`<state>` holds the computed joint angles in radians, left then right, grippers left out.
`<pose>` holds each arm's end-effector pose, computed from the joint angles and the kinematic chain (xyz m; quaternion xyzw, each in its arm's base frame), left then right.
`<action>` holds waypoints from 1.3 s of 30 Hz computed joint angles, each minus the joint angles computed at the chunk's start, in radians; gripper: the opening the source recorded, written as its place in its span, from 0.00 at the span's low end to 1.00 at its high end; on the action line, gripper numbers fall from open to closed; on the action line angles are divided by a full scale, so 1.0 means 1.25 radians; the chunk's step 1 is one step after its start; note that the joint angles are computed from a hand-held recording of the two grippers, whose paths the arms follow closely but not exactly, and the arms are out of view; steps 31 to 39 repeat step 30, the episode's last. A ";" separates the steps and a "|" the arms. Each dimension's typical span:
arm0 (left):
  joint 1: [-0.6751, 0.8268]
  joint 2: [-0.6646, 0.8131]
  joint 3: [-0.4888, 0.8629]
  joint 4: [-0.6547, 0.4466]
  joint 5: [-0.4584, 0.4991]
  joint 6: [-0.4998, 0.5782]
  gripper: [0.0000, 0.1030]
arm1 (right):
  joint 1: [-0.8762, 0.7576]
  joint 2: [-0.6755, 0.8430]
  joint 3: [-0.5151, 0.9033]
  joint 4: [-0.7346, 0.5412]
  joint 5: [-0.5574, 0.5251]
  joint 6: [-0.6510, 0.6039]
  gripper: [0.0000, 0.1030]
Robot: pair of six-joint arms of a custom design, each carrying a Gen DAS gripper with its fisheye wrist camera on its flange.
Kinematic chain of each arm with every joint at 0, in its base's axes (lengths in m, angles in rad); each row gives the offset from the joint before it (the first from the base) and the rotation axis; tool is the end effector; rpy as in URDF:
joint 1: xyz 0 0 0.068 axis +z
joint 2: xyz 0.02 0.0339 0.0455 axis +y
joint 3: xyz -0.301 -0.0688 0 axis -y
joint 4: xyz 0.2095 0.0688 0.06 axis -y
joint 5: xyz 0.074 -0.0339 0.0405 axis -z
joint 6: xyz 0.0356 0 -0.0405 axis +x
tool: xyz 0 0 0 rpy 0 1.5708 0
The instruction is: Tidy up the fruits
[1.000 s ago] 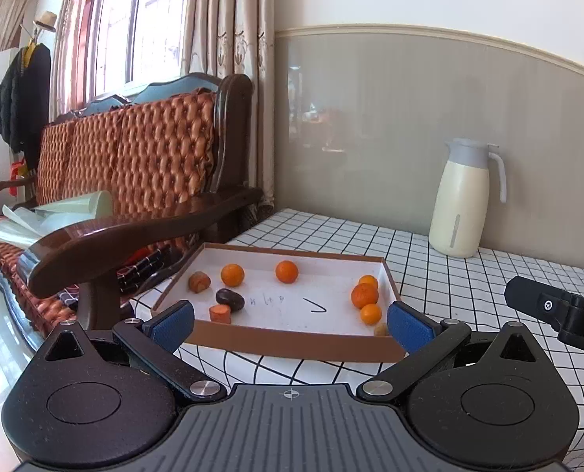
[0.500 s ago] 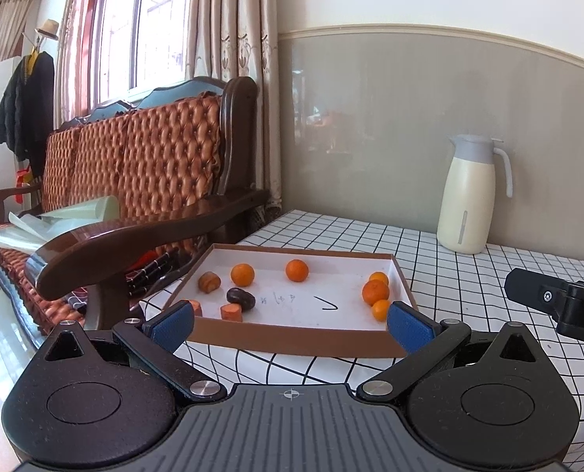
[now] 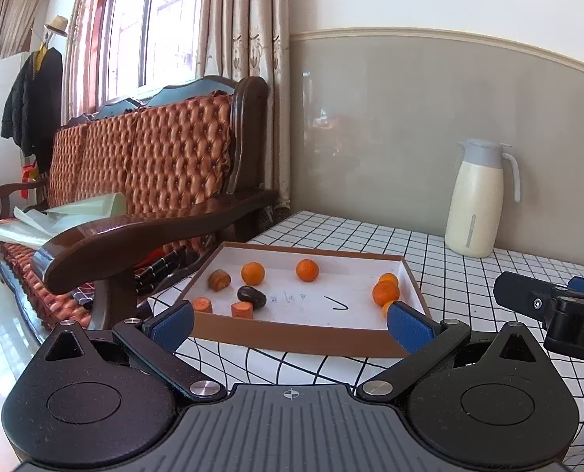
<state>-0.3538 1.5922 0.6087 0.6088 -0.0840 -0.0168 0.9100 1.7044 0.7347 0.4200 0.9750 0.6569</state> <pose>0.2772 -0.0992 0.2332 0.1152 0.8180 -0.0695 0.5593 0.2124 0.2252 0.2239 0.1298 0.7936 0.0151 0.5943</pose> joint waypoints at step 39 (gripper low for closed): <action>0.048 0.029 -0.021 0.058 0.092 -0.003 1.00 | 0.006 0.024 0.008 0.044 -0.014 -0.019 0.94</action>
